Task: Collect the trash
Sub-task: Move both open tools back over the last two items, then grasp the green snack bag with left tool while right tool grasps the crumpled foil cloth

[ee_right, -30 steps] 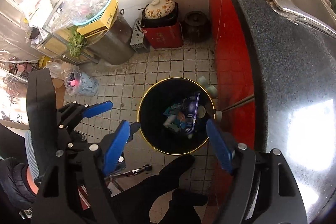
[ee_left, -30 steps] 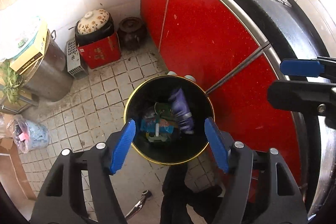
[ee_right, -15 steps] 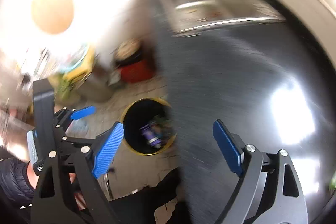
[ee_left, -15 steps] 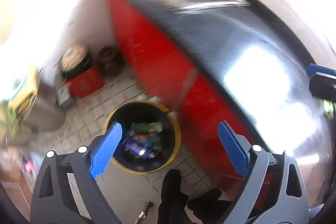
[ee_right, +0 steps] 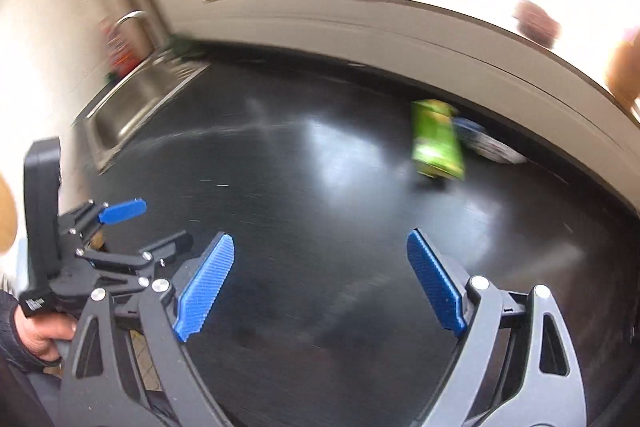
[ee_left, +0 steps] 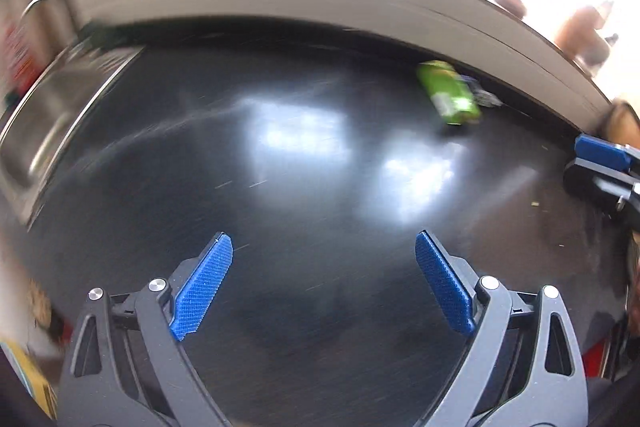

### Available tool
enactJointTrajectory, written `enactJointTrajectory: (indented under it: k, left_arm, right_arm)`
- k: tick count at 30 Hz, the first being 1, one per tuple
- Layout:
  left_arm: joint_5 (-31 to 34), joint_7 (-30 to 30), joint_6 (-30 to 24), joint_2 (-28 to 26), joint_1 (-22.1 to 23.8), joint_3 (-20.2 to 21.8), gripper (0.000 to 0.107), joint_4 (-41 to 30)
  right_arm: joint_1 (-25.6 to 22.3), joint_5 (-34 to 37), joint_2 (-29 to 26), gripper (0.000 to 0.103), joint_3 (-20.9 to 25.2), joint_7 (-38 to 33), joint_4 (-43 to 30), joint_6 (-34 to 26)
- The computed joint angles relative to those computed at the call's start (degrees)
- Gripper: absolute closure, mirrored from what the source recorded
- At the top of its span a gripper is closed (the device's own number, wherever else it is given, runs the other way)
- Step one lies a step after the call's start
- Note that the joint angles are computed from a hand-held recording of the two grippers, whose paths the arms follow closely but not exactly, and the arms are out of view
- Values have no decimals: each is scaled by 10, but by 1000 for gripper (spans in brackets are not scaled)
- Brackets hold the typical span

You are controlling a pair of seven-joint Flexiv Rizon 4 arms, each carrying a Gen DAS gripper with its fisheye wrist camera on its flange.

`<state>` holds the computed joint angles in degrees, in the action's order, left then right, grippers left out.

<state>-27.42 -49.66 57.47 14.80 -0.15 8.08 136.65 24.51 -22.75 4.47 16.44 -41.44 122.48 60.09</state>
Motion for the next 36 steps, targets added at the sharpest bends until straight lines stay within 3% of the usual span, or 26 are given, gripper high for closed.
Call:
enactJointTrajectory:
  k: [3, 8, 13, 18, 25, 31, 36]
  left_arm:
    - [2, -18, -3, -15, -24, -30, 17, -15]
    - [27, -39, 1, -42, -50, -56, 17, -37]
    - [31, -85, -12, -97, -63, -76, 17, -87]
    - [74, -159, -13, -188, -71, -103, 17, -179]
    - [161, -265, -48, -327, -90, -109, 17, -337]
    - [200, -321, -91, -402, -100, -99, 17, -416]
    - [187, -314, -90, -424, -94, -108, 17, -429]
  right_arm:
    - [-23, 13, 46, 18, -7, 5, 44, -1]
    - [-47, 68, 93, 18, -26, -58, 91, 12]
    - [-55, 127, 82, 18, -55, -161, 83, 28]
    - [-57, 221, 28, 18, -96, -343, 34, 39]
    - [-104, 329, -92, 18, -108, -600, -86, 30]
    - [-159, 336, -203, 28, -78, -727, -184, -6]
    - [-179, 311, -253, 34, -57, -781, -208, 1]
